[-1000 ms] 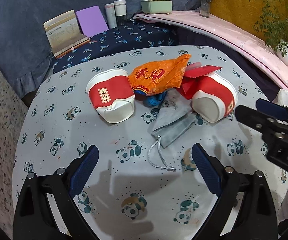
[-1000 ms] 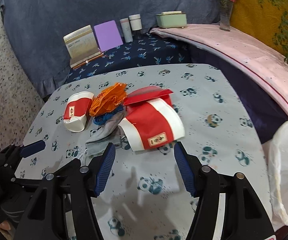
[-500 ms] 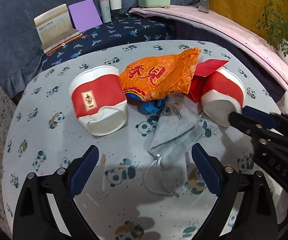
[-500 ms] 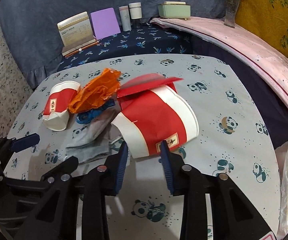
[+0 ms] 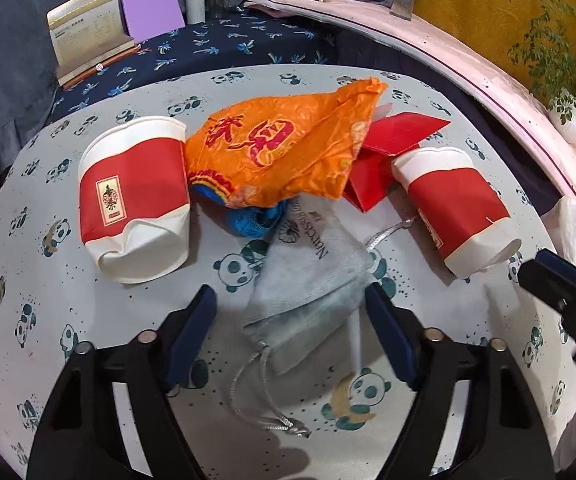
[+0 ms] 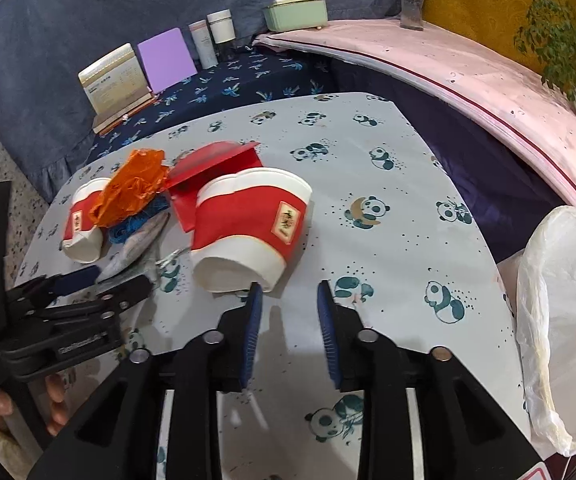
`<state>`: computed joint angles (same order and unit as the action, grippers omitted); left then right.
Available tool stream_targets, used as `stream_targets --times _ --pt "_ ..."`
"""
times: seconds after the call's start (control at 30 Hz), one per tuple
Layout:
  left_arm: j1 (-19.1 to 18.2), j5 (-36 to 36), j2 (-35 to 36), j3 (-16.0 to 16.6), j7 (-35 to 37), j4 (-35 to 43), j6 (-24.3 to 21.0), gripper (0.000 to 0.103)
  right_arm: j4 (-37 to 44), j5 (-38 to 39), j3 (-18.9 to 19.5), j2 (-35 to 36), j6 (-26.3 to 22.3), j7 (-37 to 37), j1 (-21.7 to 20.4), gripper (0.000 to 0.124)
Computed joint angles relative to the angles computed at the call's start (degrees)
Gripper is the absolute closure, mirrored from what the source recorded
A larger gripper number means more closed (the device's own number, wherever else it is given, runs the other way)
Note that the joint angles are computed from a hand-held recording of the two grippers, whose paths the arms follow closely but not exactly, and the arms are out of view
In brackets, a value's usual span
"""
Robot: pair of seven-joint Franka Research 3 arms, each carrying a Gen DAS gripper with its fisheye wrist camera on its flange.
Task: Collect trash
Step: 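Grasp the grey fabric pouch with the left tool while the right tool grasps the red-white paper cup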
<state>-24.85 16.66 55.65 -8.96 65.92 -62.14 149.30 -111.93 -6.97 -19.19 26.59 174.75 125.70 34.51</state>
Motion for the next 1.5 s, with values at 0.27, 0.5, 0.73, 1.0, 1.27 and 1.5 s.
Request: stream_targets --times 0.27,0.5,0.73,1.0,1.27,1.5 --pt "-0.3 -0.6 -0.5 -0.5 0.7 -0.1 -0.9 0.076 6.7 2.8 2.9 3.6 -1.0 -3.7 -2.1 0.062" --pt "0.6 -1.9 -2.3 -1.4 -0.5 -2.8 -0.2 0.083 14.8 3.3 5.1 8.7 -8.3 -2.4 -4.8 0.058" --pt "0.4 -2.0 -2.5 -1.4 -1.2 -2.9 -0.4 0.083 17.3 7.7 11.5 10.5 -9.0 -4.4 -10.7 0.056" --pt "0.5 -2.2 -2.5 -1.5 -1.5 -3.0 -0.5 0.083 19.7 14.0 16.3 11.8 -9.0 -8.3 -14.9 0.053" --pt "0.5 -2.1 -2.5 -1.4 -1.6 -3.1 -0.2 0.087 21.0 16.2 16.1 12.9 -8.6 -9.9 -14.4 0.057" --pt "0.6 -2.2 -3.7 -1.9 -1.4 -4.5 0.5 0.096 15.1 13.7 11.1 9.0 -4.8 -7.9 -10.0 0.058"
